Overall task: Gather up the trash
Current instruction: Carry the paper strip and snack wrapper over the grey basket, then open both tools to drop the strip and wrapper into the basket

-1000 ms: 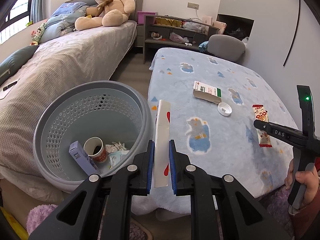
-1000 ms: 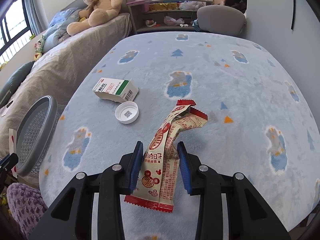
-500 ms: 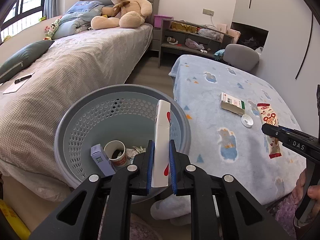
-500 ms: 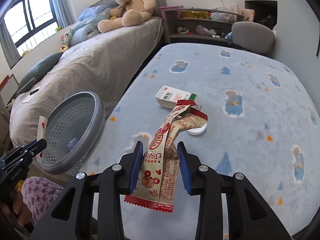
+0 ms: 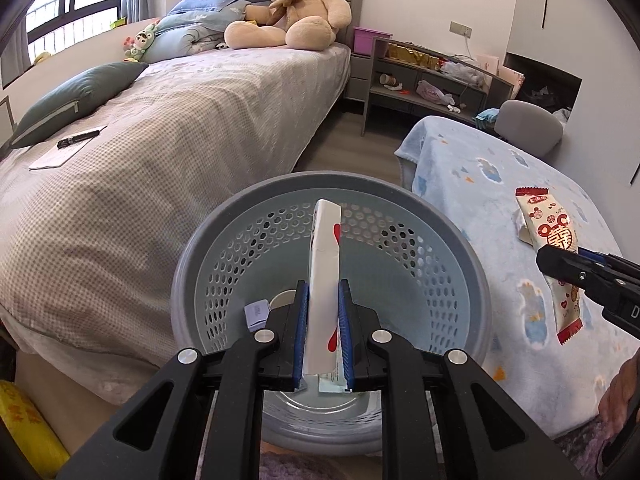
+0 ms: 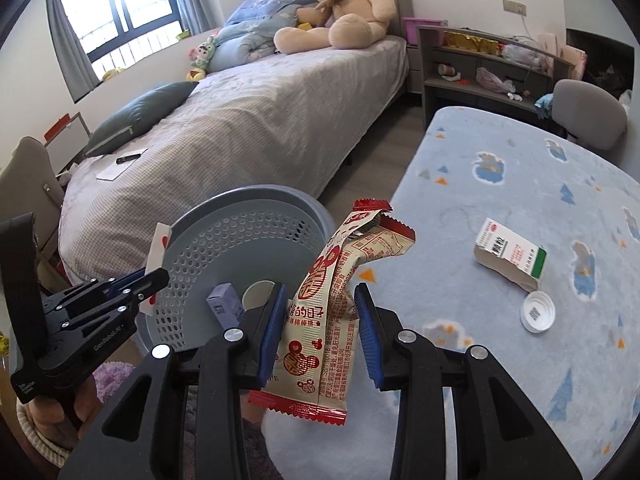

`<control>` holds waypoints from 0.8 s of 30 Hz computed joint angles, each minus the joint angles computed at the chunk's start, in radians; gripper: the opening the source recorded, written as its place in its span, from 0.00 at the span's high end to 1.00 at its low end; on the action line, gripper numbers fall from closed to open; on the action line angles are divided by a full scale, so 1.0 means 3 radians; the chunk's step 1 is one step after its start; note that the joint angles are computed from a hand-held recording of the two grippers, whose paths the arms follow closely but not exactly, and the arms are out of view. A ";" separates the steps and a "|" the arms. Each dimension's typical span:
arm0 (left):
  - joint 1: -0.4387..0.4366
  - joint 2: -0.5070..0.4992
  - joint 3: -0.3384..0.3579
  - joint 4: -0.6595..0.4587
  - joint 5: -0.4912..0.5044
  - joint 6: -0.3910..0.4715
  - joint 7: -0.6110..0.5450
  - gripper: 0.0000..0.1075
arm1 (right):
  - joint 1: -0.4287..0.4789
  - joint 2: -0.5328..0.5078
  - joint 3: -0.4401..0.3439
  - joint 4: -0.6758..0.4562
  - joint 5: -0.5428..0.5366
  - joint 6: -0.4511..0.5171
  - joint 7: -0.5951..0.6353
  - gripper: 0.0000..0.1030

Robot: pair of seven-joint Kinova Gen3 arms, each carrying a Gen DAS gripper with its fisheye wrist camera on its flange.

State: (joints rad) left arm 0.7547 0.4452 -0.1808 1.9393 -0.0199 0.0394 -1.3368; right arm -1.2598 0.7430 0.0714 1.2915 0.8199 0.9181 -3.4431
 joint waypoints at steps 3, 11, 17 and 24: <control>-0.0133 0.0048 0.0085 -0.0037 0.0003 -0.0003 -0.0026 0.87 | 0.0071 0.0082 -0.0037 -0.0177 -0.0039 -0.0017 0.0196 0.66; -0.0521 0.0151 0.0424 -0.0142 0.0042 0.0035 -0.0080 0.86 | 0.0187 0.0274 -0.0008 -0.0530 -0.0284 -0.0129 0.0661 0.66; -0.0604 0.0205 0.0489 -0.0206 0.0065 0.0070 -0.0096 0.86 | 0.0210 0.0390 0.0052 -0.0714 -0.0470 -0.0177 0.0934 0.66; -0.0660 0.0243 0.0528 -0.0257 0.0061 0.0093 -0.0100 0.86 | 0.0221 0.0454 0.0113 -0.0812 -0.0613 -0.0221 0.1112 0.66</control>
